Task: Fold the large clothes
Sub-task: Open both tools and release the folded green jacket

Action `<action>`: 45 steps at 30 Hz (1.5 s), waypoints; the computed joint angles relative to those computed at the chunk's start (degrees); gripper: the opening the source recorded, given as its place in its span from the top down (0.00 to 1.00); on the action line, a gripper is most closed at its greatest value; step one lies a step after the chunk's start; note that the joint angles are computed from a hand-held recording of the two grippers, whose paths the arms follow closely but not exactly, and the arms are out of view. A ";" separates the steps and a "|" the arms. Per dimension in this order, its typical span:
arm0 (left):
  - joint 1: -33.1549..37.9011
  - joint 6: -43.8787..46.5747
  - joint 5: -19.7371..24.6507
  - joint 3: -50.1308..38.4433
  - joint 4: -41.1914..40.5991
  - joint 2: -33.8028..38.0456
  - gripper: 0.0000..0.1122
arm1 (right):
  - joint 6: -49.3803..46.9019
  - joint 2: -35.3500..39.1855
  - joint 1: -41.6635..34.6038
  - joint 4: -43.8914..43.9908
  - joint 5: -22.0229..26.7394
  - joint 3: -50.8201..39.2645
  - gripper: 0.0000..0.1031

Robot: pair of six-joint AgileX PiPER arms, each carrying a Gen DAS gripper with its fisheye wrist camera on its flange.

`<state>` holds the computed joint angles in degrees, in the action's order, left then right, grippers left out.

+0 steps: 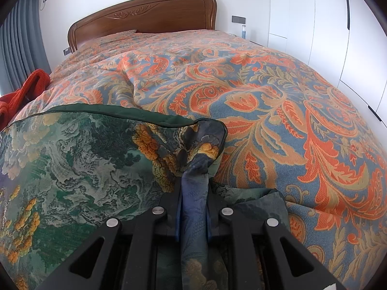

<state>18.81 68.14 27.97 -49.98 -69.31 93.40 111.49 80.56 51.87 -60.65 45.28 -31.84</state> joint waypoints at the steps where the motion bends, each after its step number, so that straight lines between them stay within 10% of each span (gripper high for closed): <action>1: 1.78 0.20 2.74 -0.19 -0.35 -0.02 0.61 | 0.02 -0.03 0.02 0.03 0.06 0.05 0.85; 5: 4.93 -8.40 8.08 -2.04 7.04 -3.79 0.25 | -0.43 -0.05 -0.03 0.39 0.21 -0.06 0.84; 14: 0.76 -13.66 15.38 -3.97 15.40 -19.43 0.12 | -1.31 0.01 -0.45 1.18 -0.10 -0.42 0.84; 23: -16.60 -45.64 -2.51 -12.08 45.90 -3.10 0.12 | -1.19 0.06 -0.04 1.36 0.42 -0.55 0.84; 29: -3.66 -38.94 -2.96 -10.83 31.60 5.16 0.12 | 2.83 -4.82 -3.09 -1.82 -5.94 3.76 0.82; 34: -1.18 -25.26 -5.76 -5.63 18.25 4.81 0.12 | -18.24 -20.80 -22.95 16.97 -28.28 9.96 0.56; 40: -3.25 -29.28 -8.33 -4.80 22.46 4.20 0.12 | -32.67 -34.13 -18.72 29.92 -16.82 1.70 0.51; 45: -3.60 -30.72 -8.45 -5.51 23.86 4.86 0.11 | -38.30 -29.17 -12.08 38.90 -23.30 0.04 0.48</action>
